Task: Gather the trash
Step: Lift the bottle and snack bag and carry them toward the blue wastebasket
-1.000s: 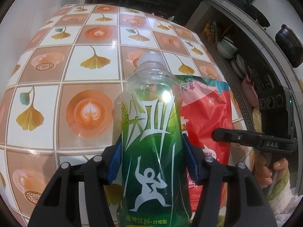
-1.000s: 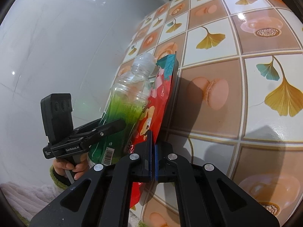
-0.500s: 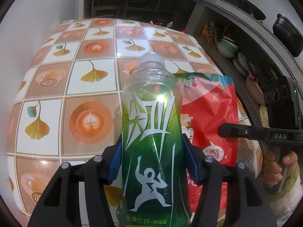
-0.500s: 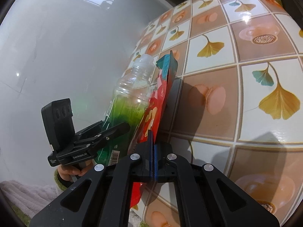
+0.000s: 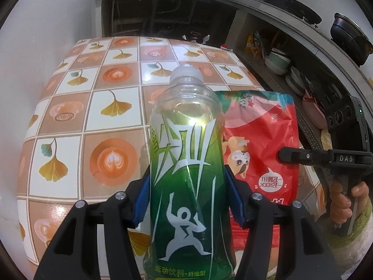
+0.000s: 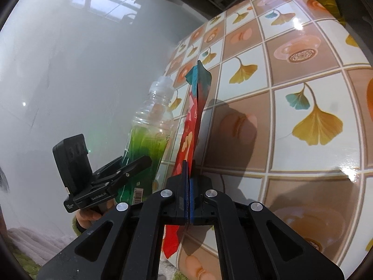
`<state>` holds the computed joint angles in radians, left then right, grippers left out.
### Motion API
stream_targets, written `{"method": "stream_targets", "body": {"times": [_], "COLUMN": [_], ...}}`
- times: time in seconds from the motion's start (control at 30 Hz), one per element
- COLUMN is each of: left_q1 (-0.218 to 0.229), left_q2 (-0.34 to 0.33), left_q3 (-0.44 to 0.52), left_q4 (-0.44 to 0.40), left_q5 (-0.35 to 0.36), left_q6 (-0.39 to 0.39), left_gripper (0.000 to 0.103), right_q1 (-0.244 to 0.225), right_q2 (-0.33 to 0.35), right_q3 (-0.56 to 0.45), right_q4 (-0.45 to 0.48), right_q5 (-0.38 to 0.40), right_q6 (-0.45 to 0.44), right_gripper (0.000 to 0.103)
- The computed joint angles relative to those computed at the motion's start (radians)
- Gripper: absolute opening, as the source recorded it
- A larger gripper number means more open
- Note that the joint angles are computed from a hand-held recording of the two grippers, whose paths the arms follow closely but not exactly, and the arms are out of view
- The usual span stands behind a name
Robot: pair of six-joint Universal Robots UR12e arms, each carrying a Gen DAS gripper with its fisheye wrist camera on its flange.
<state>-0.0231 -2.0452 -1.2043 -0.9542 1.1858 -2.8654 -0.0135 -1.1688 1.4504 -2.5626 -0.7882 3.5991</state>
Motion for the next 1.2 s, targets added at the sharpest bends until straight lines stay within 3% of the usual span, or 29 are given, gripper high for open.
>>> {"method": "stream_targets", "body": {"times": [0.83, 1.2], "left_q1": [-0.005, -0.019], "left_q2": [0.02, 0.029], "left_q3": [-0.022, -0.01], "left_q4": [0.058, 0.076], "left_q5": [0.007, -0.052], "left_q6": [0.017, 0.05], "left_gripper": [0.056, 0.056], "right_q1": [-0.021, -0.046], "right_q2": [-0.024, -0.089], "right_q3": [0.052, 0.165], "right_q4": [-0.104, -0.271], "right_q5": [0.024, -0.003], "right_q6": [0.068, 0.184], "right_gripper": [0.0, 0.0]}}
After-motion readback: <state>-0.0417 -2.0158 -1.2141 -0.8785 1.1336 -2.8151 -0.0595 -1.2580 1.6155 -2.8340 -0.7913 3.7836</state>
